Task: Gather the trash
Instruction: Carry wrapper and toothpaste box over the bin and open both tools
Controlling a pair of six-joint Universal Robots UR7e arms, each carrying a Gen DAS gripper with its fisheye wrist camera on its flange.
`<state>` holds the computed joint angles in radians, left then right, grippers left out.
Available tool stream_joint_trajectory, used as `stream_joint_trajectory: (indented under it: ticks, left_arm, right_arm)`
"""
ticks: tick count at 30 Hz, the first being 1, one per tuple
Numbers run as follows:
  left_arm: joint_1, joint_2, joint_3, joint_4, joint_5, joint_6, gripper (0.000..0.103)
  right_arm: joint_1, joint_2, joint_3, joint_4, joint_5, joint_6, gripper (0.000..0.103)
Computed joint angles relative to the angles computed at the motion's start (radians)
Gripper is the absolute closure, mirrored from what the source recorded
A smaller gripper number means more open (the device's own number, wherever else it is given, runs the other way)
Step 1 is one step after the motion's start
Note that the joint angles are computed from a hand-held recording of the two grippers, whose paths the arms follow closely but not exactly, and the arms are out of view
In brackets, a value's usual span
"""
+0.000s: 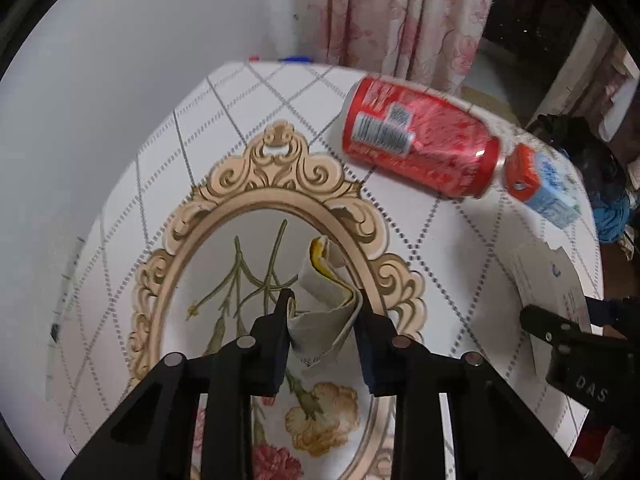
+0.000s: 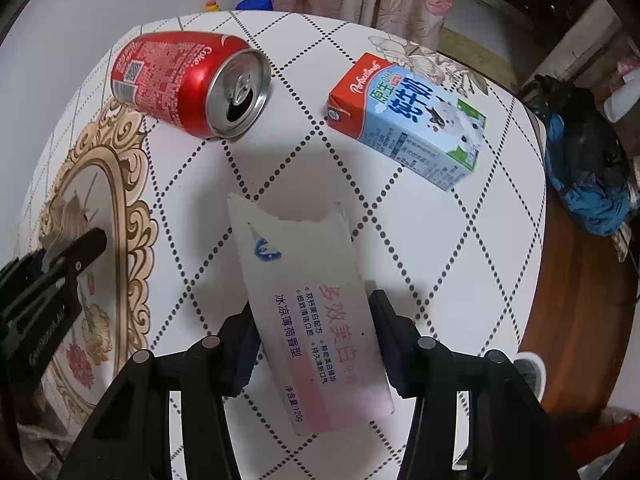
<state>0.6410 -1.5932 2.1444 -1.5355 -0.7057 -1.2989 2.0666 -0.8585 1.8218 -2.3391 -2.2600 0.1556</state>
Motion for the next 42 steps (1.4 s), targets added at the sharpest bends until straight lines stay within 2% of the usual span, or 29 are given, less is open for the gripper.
stream_joint_trajectory:
  ticks: [6,8,9,14,17,20,24,27,29,32,36,39,42]
  left_arm:
    - [-0.132,-0.02,-0.054,0.16,0.02,-0.103,0.078]
    - [-0.181,-0.017,-0.08,0.223,0.021,-0.143,0.078]
    - [-0.204,-0.019,-0.089,0.244,0.025,-0.156,0.078]
    - [-0.31,0.01,-0.149,0.275,0.027,-0.18,0.078]
    - [-0.357,0.042,-0.18,0.215,0.034,-0.139,0.078]
    - [-0.399,0.095,-0.209,0.105,0.032,-0.061,0.078]
    - [-0.433,0.19,-0.23,-0.145,-0.017,0.104,0.078]
    - [-0.421,0.286,-0.238,-0.348,-0.101,0.226,0.078]
    - [-0.398,0.351,-0.245,-0.444,-0.176,0.286,0.078]
    - [-0.359,0.454,-0.253,-0.54,-0.285,0.347,0.078]
    - [-0.313,0.595,-0.277,-0.596,-0.42,0.382,0.077]
    - [-0.277,0.683,-0.294,-0.602,-0.507,0.404,0.077]
    - [-0.25,0.753,-0.32,-0.603,-0.568,0.41,0.075]
  right_arm:
    - [0.012,-0.08,0.031,-0.064,0.024,0.013,0.049]
    - [0.025,-0.128,0.054,-0.081,0.042,0.029,0.049]
    - [0.052,-0.129,0.049,-0.071,0.048,0.066,0.049]
    - [0.099,-0.238,0.082,-0.075,0.036,0.123,0.049]
    - [0.11,-0.338,0.111,-0.079,0.028,0.141,0.049]
    - [0.124,-0.439,0.135,-0.062,-0.015,0.146,0.049]
    - [0.124,-0.601,0.166,0.016,-0.061,0.173,0.049]
    - [0.099,-0.735,0.203,0.081,-0.095,0.197,0.049]
    - [0.064,-0.815,0.234,0.122,-0.108,0.213,0.049]
    - [-0.032,-0.938,0.304,0.174,-0.112,0.222,0.049]
    - [-0.242,-1.088,0.408,0.187,-0.044,0.165,0.049]
    - [-0.432,-1.153,0.475,0.142,0.036,0.073,0.049]
    - [-0.607,-1.175,0.528,0.087,0.091,-0.01,0.049]
